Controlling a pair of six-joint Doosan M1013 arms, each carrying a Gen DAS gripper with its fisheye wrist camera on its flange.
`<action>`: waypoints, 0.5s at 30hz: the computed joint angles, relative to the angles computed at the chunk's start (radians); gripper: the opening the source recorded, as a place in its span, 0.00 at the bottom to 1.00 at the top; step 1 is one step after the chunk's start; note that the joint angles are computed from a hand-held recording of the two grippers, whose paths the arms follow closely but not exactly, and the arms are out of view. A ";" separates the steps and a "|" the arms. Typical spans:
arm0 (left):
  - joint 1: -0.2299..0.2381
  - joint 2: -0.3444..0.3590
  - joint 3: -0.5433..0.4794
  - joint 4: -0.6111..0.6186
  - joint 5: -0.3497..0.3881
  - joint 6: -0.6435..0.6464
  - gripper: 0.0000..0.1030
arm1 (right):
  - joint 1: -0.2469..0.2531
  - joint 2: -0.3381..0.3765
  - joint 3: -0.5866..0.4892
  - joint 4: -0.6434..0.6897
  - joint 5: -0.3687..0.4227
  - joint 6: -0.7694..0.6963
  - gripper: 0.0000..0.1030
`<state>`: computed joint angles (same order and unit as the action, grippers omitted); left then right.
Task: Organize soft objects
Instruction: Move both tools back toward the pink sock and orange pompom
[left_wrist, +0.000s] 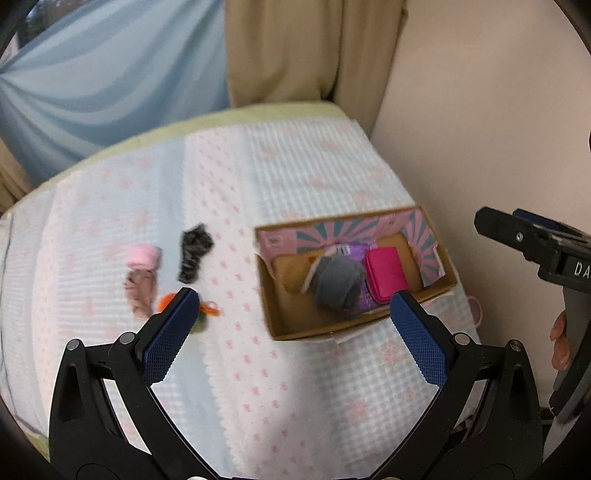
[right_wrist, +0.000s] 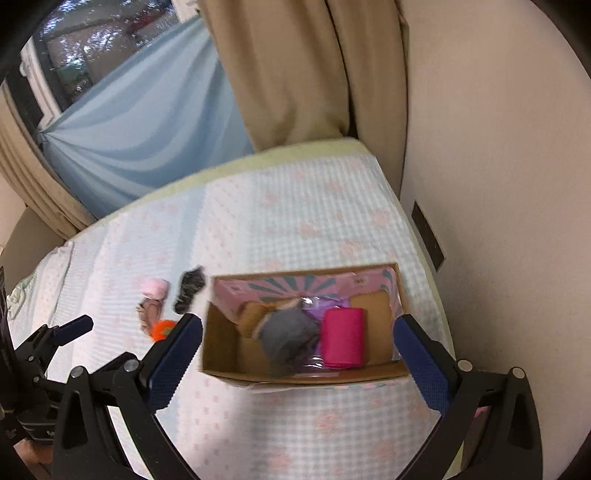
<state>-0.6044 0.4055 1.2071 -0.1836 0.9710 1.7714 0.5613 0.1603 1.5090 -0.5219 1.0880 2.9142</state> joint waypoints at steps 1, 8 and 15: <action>0.013 -0.017 0.005 -0.010 -0.005 0.005 1.00 | 0.018 0.008 -0.028 -0.020 0.029 0.004 1.00; 0.090 -0.098 0.046 -0.038 -0.063 0.040 1.00 | 0.111 0.067 -0.179 -0.115 0.152 0.021 1.00; 0.166 -0.141 0.063 -0.071 -0.093 0.055 1.00 | 0.174 0.129 -0.298 -0.177 0.195 0.037 1.00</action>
